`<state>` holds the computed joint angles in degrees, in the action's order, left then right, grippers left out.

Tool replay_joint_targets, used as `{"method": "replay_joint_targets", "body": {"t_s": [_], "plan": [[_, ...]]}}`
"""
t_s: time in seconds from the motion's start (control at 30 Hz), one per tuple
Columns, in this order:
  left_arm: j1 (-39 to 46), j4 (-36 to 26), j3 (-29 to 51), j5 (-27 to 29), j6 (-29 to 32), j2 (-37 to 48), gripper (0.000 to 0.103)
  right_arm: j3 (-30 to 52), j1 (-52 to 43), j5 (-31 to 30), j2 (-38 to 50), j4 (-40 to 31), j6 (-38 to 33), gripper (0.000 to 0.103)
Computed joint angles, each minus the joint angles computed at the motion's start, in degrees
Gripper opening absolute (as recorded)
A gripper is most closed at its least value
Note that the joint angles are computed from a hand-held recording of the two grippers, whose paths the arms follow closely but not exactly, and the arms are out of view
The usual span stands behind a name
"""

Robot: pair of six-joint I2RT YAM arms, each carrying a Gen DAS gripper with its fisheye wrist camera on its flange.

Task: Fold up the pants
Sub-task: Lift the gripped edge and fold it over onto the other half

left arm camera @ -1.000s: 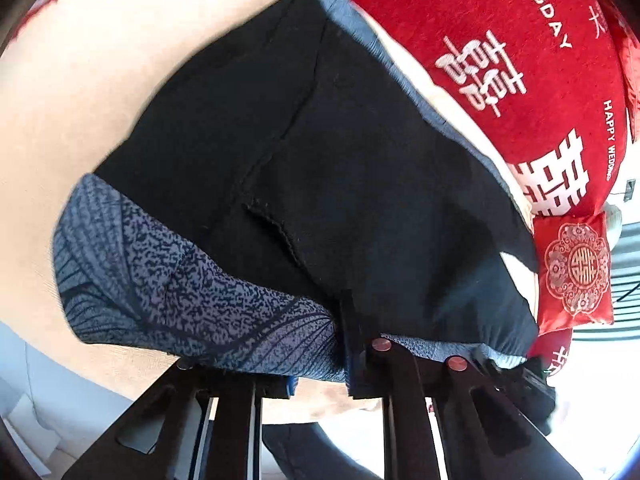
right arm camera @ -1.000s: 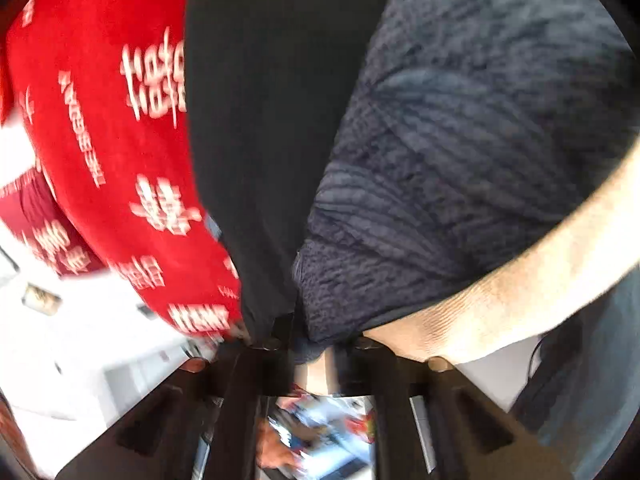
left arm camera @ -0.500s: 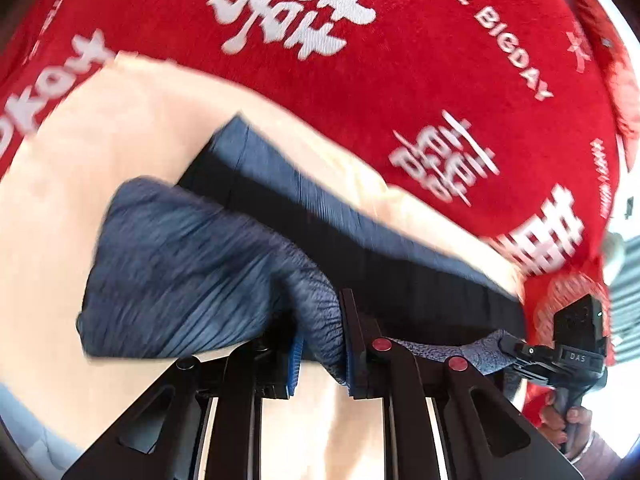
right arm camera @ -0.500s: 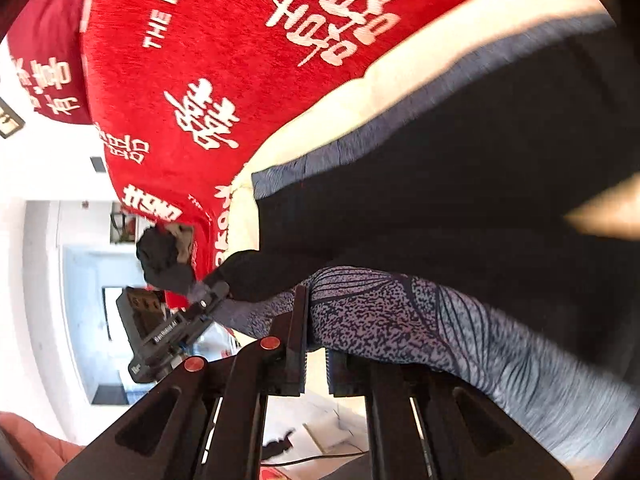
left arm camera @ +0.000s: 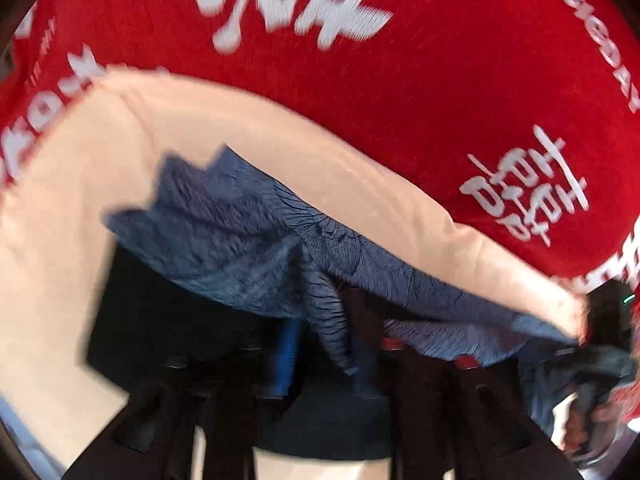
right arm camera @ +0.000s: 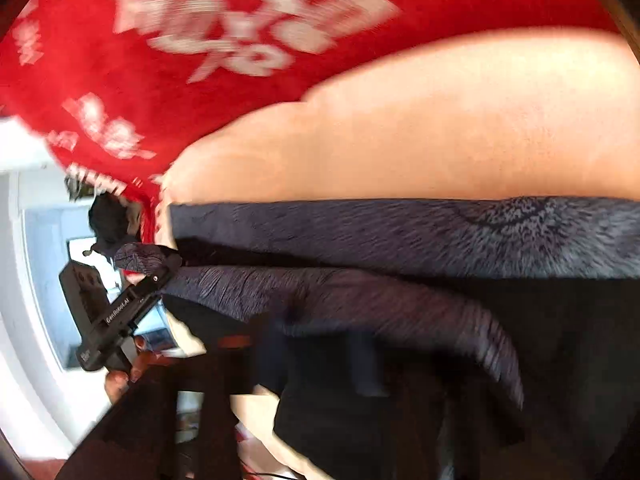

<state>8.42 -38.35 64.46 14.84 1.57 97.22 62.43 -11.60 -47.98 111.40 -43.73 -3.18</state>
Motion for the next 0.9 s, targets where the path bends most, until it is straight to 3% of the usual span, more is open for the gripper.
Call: {"method": "replay_joint_targets", "body": {"t_s": [0.03, 0.1, 0.13, 0.17, 0.23, 0.33, 0.37, 0.43, 0.53, 0.63, 0.7, 0.83, 0.9], "plan": [[-0.3, 0.6, -1.4, -2.8, 0.6, -3.0, 0.059, -2.1, 0.5, 1.5, -4.7, 1.0, 0.4, 0.085], [-0.4, 0.5, -1.9, -4.3, 1.3, -4.9, 0.060, -3.0, 2.2, 3.2, -10.3, -0.7, -0.4, 0.084], [-1.0, 0.3, -2.0, -4.7, 1.1, -5.1, 0.060, -3.8, 3.5, 3.8, -11.7, -0.4, -0.4, 0.077], [-1.7, 0.7, -1.9, -5.5, 0.7, -3.9, 0.060, -3.8, 5.8, 6.0, -12.2, -0.3, -0.1, 0.061], [-3.7, 2.9, -2.0, -7.8, 0.2, 0.4, 0.060, -3.3, 10.2, 10.2, -9.7, 1.5, 0.0, 0.046], [-8.9, 10.3, -2.0, -15.0, -2.0, 8.7, 0.060, -1.0, 14.2, 17.2, -1.5, 7.5, 1.3, 0.045], [-10.1, 13.6, -2.8, -16.9, -2.3, 9.0, 0.060, -0.1, 14.3, 19.5, 0.4, 9.8, 1.7, 0.028], [-11.5, 11.6, -0.1, -18.6, -4.4, 10.3, 0.060, 1.0, 12.0, 18.6, 0.6, 10.9, 4.9, 0.017], [-11.6, 7.5, -0.1, -16.7, -5.5, 6.8, 0.060, -3.2, 6.8, 15.9, -5.9, 12.5, 7.1, 0.023], [-13.0, 4.5, -3.8, -17.0, -2.9, -0.4, 0.060, -8.5, 2.6, 13.5, -14.3, 8.2, 3.7, 0.059], [-15.0, 1.5, -7.3, -15.9, -2.0, -5.8, 0.060, -13.0, -0.8, 12.1, -20.7, 2.9, 0.2, 0.060], [-22.3, -4.9, -12.5, -14.4, -2.6, -14.3, 0.060, -20.3, -16.5, 14.1, -32.4, -10.2, -11.0, 0.060], [-28.2, -5.5, -14.9, -12.9, -4.9, -17.5, 0.060, -22.5, -29.6, 16.4, -36.8, -18.4, -21.1, 0.060]]}}
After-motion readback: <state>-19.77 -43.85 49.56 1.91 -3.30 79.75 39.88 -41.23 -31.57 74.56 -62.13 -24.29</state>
